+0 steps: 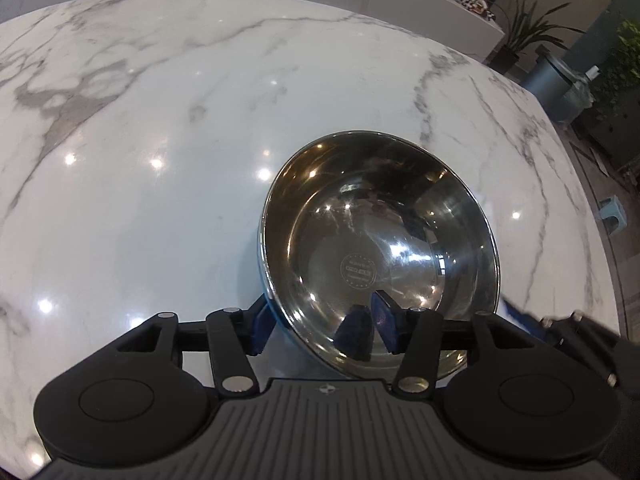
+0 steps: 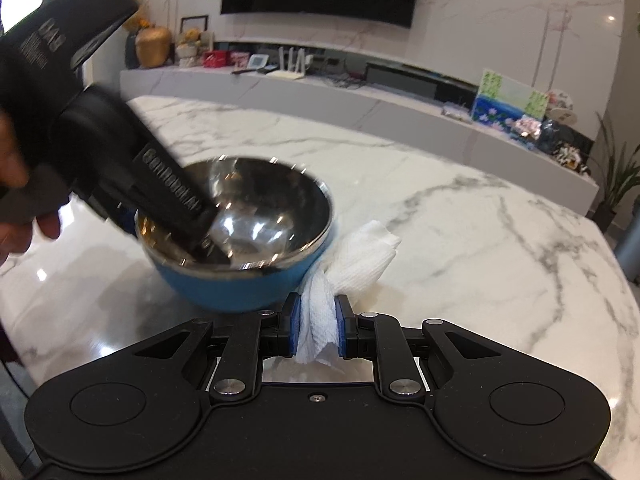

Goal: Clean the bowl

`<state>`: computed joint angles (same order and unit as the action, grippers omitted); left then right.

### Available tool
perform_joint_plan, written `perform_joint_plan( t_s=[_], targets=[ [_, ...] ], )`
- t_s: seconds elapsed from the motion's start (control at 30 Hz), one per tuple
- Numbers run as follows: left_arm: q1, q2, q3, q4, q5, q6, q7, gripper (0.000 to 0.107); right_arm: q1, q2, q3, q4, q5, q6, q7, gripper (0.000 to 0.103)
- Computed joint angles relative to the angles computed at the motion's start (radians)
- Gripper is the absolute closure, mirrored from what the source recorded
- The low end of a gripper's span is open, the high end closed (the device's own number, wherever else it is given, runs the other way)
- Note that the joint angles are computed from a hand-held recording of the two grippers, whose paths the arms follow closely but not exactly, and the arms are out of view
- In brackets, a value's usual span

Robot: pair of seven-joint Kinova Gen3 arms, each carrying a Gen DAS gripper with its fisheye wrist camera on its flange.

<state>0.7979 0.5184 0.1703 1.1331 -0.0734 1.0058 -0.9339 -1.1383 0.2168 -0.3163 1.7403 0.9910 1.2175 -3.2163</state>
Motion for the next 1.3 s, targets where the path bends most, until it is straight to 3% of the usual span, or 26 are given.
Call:
perform_joint_plan(
  t_s=[0.2, 0.27, 0.53, 0.8, 0.93, 1.07, 1.3],
  targets=[
    [0.002, -0.001, -0.012, -0.001, -0.016, 0.009, 0.021, 0.058, -0.001, 0.013, -0.001, -0.012, -0.023, -0.04, 0.058, 0.087],
    [0.009, 0.002, -0.016, -0.008, -0.032, 0.015, 0.022, 0.069, -0.001, 0.008, 0.004, -0.009, -0.024, -0.044, 0.059, 0.087],
    [0.01, -0.006, -0.024, 0.011, -0.061, -0.05, 0.014, 0.082, -0.008, -0.007, 0.01, 0.006, 0.015, 0.04, -0.004, 0.087],
    [0.036, -0.005, -0.041, 0.006, -0.098, -0.042, 0.079, 0.08, 0.015, -0.028, -0.01, 0.025, 0.076, 0.054, -0.026, 0.087],
    [0.047, -0.031, -0.051, 0.04, -0.117, -0.051, 0.133, 0.066, 0.018, -0.027, -0.018, 0.029, 0.074, 0.046, -0.025, 0.087],
    [0.032, -0.075, -0.034, 0.1, -0.11, -0.096, 0.159, 0.065, 0.021, -0.026, -0.021, 0.027, 0.053, 0.032, -0.017, 0.087],
    [0.043, -0.079, -0.022, 0.076, -0.143, -0.038, 0.187, 0.068, 0.015, -0.015, -0.02, 0.012, 0.021, -0.007, 0.009, 0.087]
  ],
)
